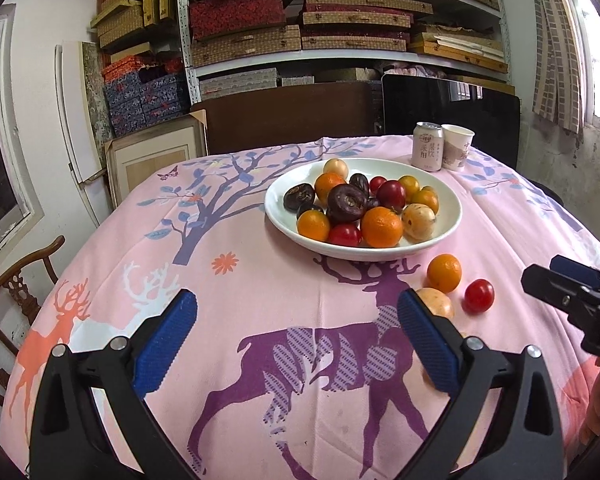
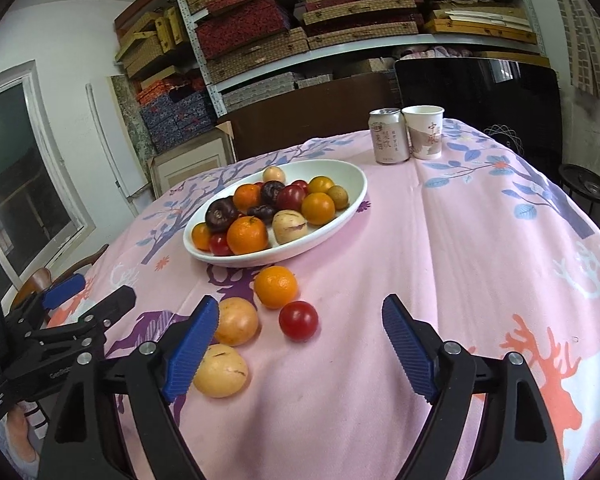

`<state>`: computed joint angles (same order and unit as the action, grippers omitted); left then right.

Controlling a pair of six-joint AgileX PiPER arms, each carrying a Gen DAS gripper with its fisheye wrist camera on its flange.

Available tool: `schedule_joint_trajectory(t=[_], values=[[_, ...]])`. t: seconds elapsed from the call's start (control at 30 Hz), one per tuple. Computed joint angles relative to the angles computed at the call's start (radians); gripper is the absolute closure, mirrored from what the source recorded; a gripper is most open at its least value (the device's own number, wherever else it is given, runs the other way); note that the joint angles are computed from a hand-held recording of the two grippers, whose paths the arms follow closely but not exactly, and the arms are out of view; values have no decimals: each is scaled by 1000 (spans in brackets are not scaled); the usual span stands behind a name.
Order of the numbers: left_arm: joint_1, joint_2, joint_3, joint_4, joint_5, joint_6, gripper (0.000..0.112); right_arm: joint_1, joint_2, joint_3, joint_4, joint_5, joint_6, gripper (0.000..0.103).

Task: Organize fruits
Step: 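Withdraw both tools from the plate toward the beige pears, then grasp a beige pear with the right tool while the left approaches another pear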

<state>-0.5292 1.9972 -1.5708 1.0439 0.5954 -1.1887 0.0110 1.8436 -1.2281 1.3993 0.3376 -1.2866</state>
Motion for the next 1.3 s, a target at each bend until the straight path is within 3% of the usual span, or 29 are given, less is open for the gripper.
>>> schedule_joint_trajectory(t=[0.3,0.47,0.63,0.73,0.9,1.07,1.2,1.3], values=[[15,17,-28,-59,-5,71,14,29,-6,-3,-99,24,41,15],[15,28,-43,-73,2,90,14,31,12,-36,-226,100,147,14],[39,26,-50,-118,6,103,14,65,16,-47,-304,123,176,14],[76,23,-56,-210,-9,143,14,72,20,-51,-337,133,204,14],[166,19,-57,-493,-77,294,14,92,24,-57,-397,129,234,14],[239,17,-34,-742,-136,416,14,120,42,-90,-493,163,292,25],[255,16,-23,-813,-153,439,14,133,108,-187,-637,241,468,34],[251,20,-28,-791,-147,431,14,124,124,-202,-618,259,479,36]])
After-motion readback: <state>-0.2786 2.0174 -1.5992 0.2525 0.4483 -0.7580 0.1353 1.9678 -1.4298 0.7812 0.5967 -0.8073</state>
